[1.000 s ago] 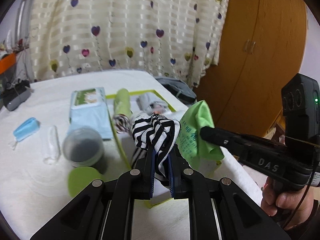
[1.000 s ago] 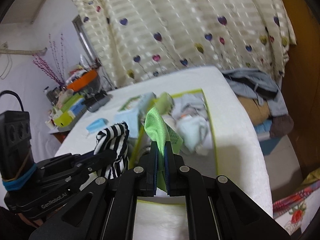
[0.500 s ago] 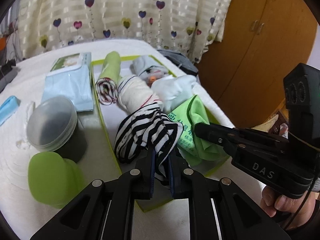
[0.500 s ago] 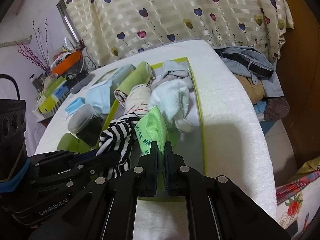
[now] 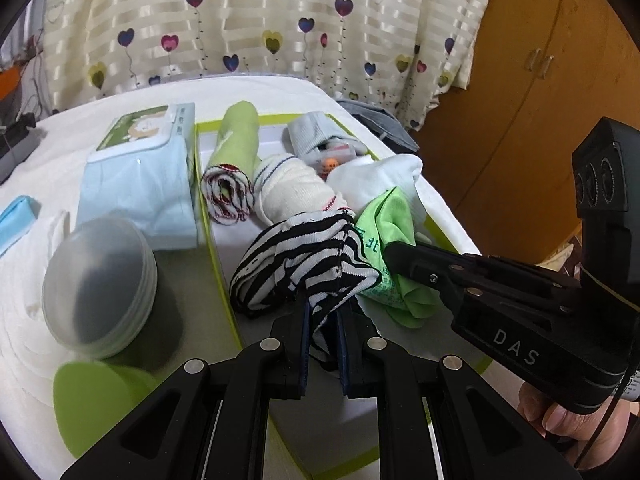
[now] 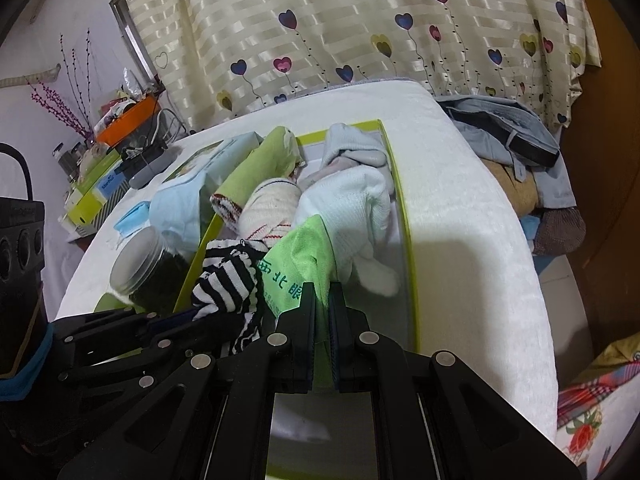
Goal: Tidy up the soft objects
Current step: 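Lower both items into the box and open both tools, then withdraw both open tools from the box toward the white towel and mask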
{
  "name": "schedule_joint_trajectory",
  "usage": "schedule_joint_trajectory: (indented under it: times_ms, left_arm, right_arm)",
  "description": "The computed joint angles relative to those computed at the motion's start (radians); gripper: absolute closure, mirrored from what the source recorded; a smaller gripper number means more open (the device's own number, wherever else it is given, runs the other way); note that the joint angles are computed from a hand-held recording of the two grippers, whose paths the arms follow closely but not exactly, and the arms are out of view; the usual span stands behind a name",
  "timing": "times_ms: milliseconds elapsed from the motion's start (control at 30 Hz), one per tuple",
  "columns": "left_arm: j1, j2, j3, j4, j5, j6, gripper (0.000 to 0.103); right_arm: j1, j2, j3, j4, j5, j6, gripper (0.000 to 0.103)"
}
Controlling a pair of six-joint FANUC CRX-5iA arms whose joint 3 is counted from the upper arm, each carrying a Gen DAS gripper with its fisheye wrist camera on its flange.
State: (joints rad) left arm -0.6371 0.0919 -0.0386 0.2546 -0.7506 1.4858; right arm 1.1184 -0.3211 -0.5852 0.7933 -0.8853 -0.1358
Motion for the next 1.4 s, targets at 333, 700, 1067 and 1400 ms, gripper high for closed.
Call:
schedule_joint_trajectory:
  times_ms: [333,700,1067,1400]
  left_arm:
    - [-0.008,0.006,0.013,-0.027,0.011,0.036,0.086]
    - [-0.012,-0.075,-0.044,-0.035,0.066,0.035,0.079]
    - [0.001,-0.173,-0.115,-0.011,0.108,0.009,0.078]
    - [0.033,-0.263,-0.185,0.021,0.137,-0.021,0.076]
  right_arm:
    - [0.001,0.009,0.018,-0.012,-0.022,0.027,0.090]
    - [0.091,-0.015,0.023,0.077,-0.151,-0.027,0.061]
    - [0.171,-0.014,0.042,0.141,-0.242,-0.074,0.061]
    - [0.237,0.006,0.063,0.209,-0.304,-0.120,0.054]
